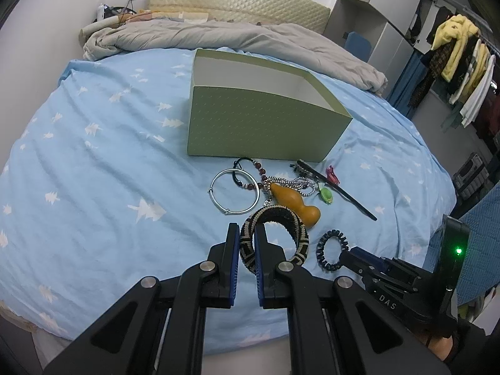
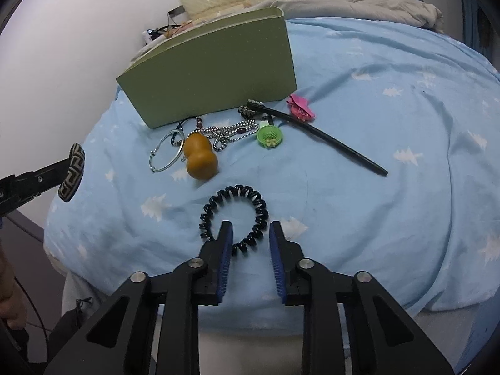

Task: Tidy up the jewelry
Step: 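Lift the patterned bangle with the left tool while the right tool lifts the coiled hair tie, then lower both held items into the green box and open both tools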

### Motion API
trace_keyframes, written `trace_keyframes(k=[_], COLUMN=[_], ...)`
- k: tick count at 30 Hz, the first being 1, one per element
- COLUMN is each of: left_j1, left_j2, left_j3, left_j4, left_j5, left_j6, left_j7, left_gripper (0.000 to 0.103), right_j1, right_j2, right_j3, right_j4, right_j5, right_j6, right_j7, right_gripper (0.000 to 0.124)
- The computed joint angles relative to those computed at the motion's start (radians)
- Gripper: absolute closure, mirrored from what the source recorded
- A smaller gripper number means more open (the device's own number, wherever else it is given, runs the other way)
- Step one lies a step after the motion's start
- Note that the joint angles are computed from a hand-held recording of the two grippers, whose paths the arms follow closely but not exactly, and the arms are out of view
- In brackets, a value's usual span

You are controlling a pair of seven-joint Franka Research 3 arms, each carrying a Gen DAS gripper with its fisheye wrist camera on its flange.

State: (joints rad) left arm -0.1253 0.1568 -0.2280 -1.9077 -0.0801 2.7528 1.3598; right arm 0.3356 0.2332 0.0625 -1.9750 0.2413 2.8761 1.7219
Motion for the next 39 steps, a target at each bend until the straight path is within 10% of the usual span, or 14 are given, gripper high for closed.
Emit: trace_keyframes(k=[24, 39], left_j1=[-0.003, -0.011], left_j2=[-0.022, 0.071], left_j3=[-0.001, 0.003], left_j4=[0.010, 0.227], left_j5=[-0.014, 0.059], left_j6=[0.012, -0.057], left_j7=[0.030, 0.022], left_gripper=[0.095, 0.095], right_j1=[0.037, 0.001], right_j2=[-0.052, -0.017], right_j3=[-0.052, -0.043], right_j4=[0.013, 0.256], right_j5=[-0.230, -0.264], right_j6=[-0.027, -0.119], right_j7=[0.187, 0.166], right_gripper=[0.117, 0.117])
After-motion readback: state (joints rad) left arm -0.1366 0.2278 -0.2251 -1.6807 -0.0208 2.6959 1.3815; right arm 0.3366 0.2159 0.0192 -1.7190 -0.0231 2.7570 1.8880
